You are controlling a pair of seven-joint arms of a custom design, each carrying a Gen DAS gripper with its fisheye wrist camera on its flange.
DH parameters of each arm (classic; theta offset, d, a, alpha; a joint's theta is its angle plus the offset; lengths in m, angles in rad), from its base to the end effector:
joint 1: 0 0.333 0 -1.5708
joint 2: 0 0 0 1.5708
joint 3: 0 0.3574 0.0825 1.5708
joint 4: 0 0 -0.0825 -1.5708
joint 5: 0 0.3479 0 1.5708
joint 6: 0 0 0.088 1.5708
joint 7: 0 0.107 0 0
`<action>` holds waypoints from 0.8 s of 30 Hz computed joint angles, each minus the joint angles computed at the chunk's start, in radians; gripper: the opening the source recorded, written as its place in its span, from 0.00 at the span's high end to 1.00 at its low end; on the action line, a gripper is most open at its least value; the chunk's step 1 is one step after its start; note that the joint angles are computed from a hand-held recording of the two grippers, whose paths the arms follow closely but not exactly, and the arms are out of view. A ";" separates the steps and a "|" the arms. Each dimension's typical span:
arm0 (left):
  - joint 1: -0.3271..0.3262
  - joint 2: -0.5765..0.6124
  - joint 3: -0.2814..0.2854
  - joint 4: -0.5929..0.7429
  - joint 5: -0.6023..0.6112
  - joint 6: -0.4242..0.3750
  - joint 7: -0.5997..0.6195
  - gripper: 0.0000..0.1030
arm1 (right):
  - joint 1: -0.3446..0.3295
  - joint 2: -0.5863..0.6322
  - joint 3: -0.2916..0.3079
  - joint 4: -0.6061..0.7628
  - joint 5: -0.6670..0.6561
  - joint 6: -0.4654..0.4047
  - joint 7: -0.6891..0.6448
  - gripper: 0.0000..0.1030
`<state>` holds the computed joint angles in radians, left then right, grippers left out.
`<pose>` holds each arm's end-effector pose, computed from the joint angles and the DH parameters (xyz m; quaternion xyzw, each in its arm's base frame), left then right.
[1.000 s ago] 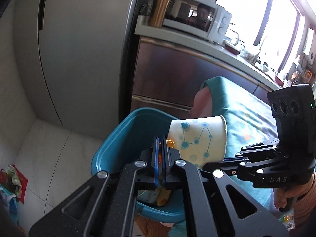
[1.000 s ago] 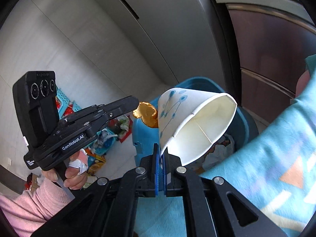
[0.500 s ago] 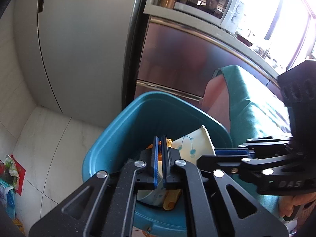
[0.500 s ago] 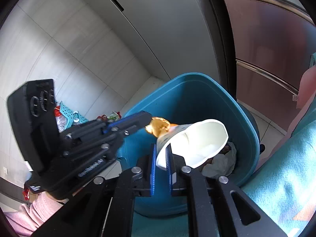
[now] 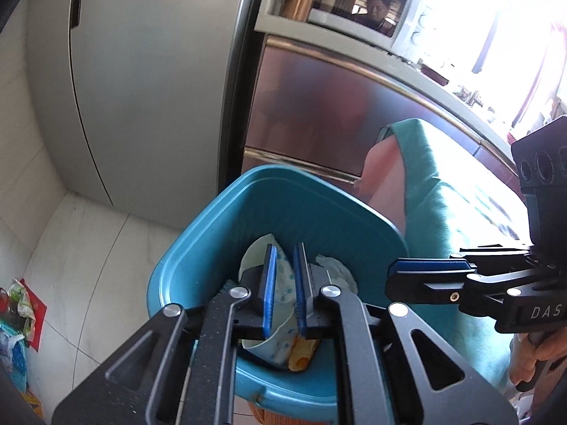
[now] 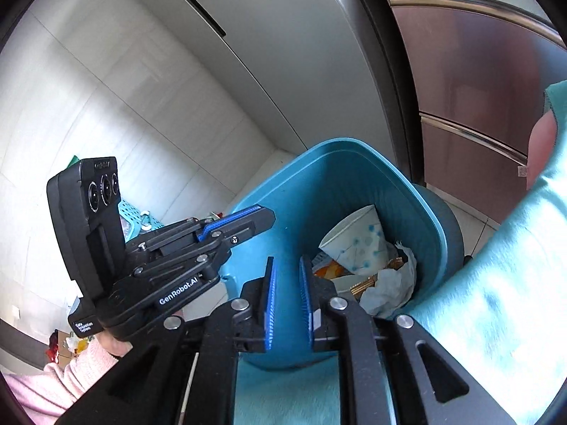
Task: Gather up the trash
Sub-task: 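Carry the cup and peel over the teal bin and open both tools, then move both open tools back over the clear plastic wrappers on the table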
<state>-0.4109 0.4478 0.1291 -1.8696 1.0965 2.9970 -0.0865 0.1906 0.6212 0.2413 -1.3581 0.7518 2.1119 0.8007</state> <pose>0.6022 -0.2524 0.3857 -0.7441 0.5488 -0.3182 0.2093 0.6714 0.2923 0.4437 -0.8486 0.3512 0.1726 0.3559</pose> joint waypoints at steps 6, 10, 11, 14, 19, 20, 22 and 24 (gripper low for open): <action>-0.054 -0.046 0.024 0.010 0.195 -0.001 -0.144 0.79 | -0.062 -0.098 0.011 -0.125 0.107 0.021 -0.114 0.80; -0.070 -0.066 0.001 0.042 0.358 0.003 -0.257 0.69 | -0.102 -0.177 -0.007 -0.232 0.217 0.049 -0.213 0.77; -0.071 -0.066 -0.011 0.053 0.389 0.003 -0.272 0.68 | -0.112 -0.198 -0.016 -0.260 0.246 0.053 -0.234 0.77; -0.066 -0.056 -0.057 0.095 0.444 0.004 -0.277 0.63 | -0.130 -0.250 -0.050 -0.328 0.317 0.069 -0.288 0.76; -0.035 0.004 -0.164 0.191 0.407 0.030 -0.156 0.59 | -0.152 -0.331 -0.110 -0.440 0.414 0.112 -0.365 0.74; -0.032 0.022 -0.181 0.214 0.383 0.040 -0.119 0.59 | -0.158 -0.345 -0.123 -0.459 0.430 0.118 -0.376 0.74; -0.040 0.064 -0.205 0.263 0.302 0.051 -0.022 0.58 | -0.171 -0.369 -0.148 -0.494 0.461 0.128 -0.392 0.73; -0.046 0.105 -0.231 0.309 0.221 0.062 0.085 0.58 | -0.182 -0.388 -0.172 -0.523 0.482 0.146 -0.401 0.73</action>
